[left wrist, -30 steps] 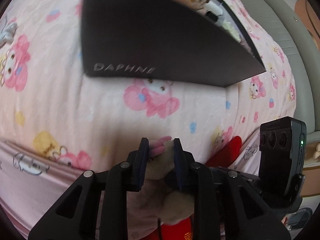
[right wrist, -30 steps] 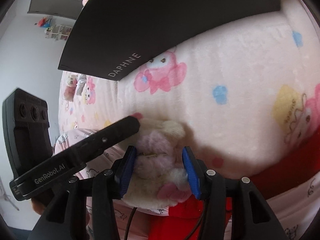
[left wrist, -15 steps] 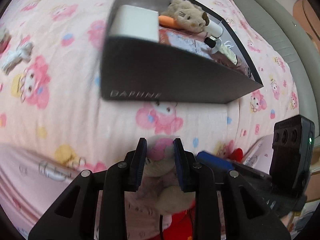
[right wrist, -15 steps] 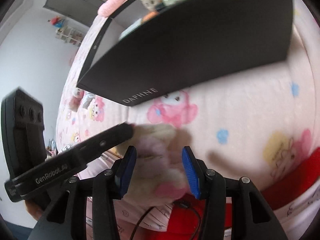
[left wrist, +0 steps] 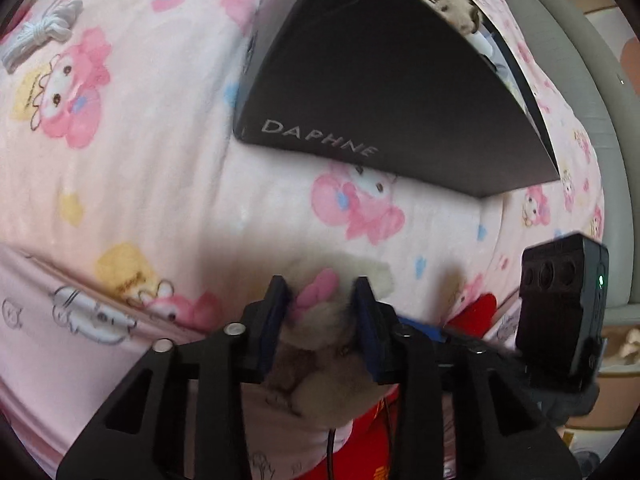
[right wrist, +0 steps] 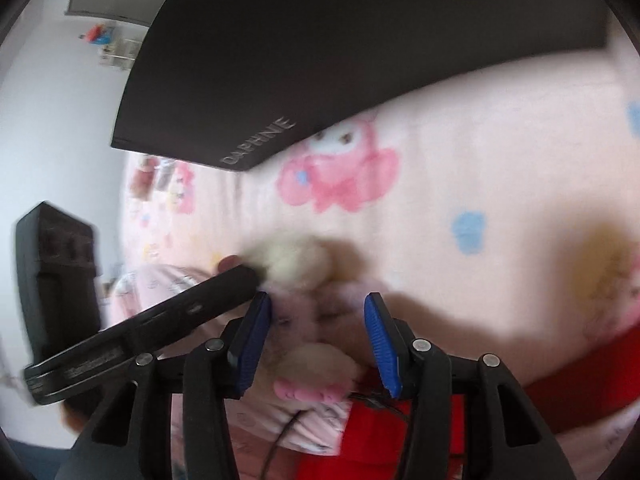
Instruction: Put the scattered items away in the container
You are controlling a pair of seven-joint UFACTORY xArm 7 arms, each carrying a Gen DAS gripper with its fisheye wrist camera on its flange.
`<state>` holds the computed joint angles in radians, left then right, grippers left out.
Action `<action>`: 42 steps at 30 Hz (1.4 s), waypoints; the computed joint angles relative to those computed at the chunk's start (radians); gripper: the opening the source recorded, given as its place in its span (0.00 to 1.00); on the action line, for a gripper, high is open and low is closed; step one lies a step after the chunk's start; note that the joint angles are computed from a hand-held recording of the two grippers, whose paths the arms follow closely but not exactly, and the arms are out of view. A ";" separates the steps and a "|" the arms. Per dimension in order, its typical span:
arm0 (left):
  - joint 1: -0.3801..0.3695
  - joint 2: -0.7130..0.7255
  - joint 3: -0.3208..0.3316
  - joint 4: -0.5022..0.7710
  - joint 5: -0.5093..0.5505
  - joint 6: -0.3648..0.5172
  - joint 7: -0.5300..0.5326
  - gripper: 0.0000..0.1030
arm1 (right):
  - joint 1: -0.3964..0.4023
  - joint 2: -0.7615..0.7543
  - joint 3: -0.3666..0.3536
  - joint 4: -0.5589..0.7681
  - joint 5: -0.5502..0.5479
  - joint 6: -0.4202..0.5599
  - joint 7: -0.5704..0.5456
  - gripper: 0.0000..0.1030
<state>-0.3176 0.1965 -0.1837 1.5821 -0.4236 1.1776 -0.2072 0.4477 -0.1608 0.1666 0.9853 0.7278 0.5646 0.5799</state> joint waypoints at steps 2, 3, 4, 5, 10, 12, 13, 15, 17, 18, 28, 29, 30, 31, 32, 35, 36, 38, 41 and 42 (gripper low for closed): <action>0.020 0.003 -0.002 -0.006 -0.079 -0.018 0.032 0.29 | 0.007 0.019 0.000 0.017 0.029 -0.033 -0.033 0.41; 0.040 0.001 -0.022 -0.006 -0.107 -0.030 0.046 0.29 | 0.013 0.029 -0.005 0.034 0.002 -0.036 -0.025 0.41; 0.018 -0.008 -0.005 -0.006 -0.093 -0.050 0.048 0.29 | -0.008 0.036 0.014 0.055 -0.068 -0.022 0.016 0.41; 0.011 -0.015 -0.006 -0.005 -0.075 -0.073 0.052 0.29 | -0.018 0.043 0.025 0.079 -0.152 -0.013 0.057 0.41; 0.004 -0.058 -0.005 -0.017 -0.074 -0.170 0.079 0.29 | -0.045 0.025 0.045 0.114 -0.392 -0.049 0.194 0.41; 0.000 -0.072 -0.001 -0.030 -0.053 -0.188 0.073 0.29 | -0.068 0.012 0.059 0.120 -0.519 -0.029 0.287 0.41; -0.004 -0.081 0.002 -0.043 -0.028 -0.195 0.062 0.29 | -0.076 0.008 0.065 0.123 -0.572 -0.007 0.328 0.41; -0.007 -0.098 0.007 -0.067 0.012 -0.196 0.045 0.29 | -0.081 0.012 0.064 0.129 -0.619 0.044 0.376 0.41; -0.001 -0.117 0.010 -0.093 0.007 -0.181 0.062 0.29 | -0.071 -0.001 0.048 0.091 -0.570 0.030 0.380 0.41; 0.003 -0.114 0.013 -0.086 0.004 -0.164 0.071 0.29 | -0.068 -0.014 0.042 0.067 -0.547 0.016 0.385 0.41; -0.009 -0.113 0.009 -0.118 0.006 -0.145 0.082 0.38 | -0.062 -0.068 0.041 0.021 -0.517 0.086 0.447 0.41; -0.011 -0.104 0.007 -0.115 0.005 -0.159 0.087 0.38 | -0.055 -0.061 0.033 0.020 -0.493 0.092 0.429 0.41; -0.011 -0.094 0.006 -0.110 0.003 -0.167 0.087 0.39 | -0.046 -0.061 0.023 0.009 -0.458 0.093 0.400 0.41; -0.013 -0.085 0.004 -0.104 0.002 -0.175 0.084 0.41 | -0.041 -0.052 0.019 0.007 -0.434 0.085 0.381 0.41; -0.013 -0.078 0.003 -0.099 -0.001 -0.182 0.085 0.41 | -0.042 -0.045 0.021 0.006 -0.431 0.084 0.379 0.41; -0.005 -0.057 0.000 -0.064 -0.034 -0.184 0.098 0.41 | -0.051 -0.045 0.026 0.009 -0.448 0.076 0.381 0.41; -0.001 -0.065 0.002 -0.064 -0.043 -0.187 0.098 0.41 | -0.056 -0.049 0.029 0.009 -0.460 0.075 0.390 0.41; 0.001 -0.097 0.006 -0.086 -0.037 -0.213 0.087 0.41 | -0.062 -0.062 0.031 0.000 -0.474 0.056 0.401 0.41; 0.005 -0.141 0.016 -0.117 -0.004 -0.188 0.054 0.41 | -0.067 -0.073 0.035 -0.007 -0.489 0.042 0.419 0.41; 0.008 -0.147 0.018 -0.118 -0.012 -0.156 0.051 0.41 | -0.068 -0.071 0.035 -0.005 -0.495 0.044 0.421 0.41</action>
<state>-0.3098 0.0499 -0.1652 1.4639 -0.4354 1.0212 -0.1565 0.3798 -0.2319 0.2020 0.9800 0.2332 0.6083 1.0006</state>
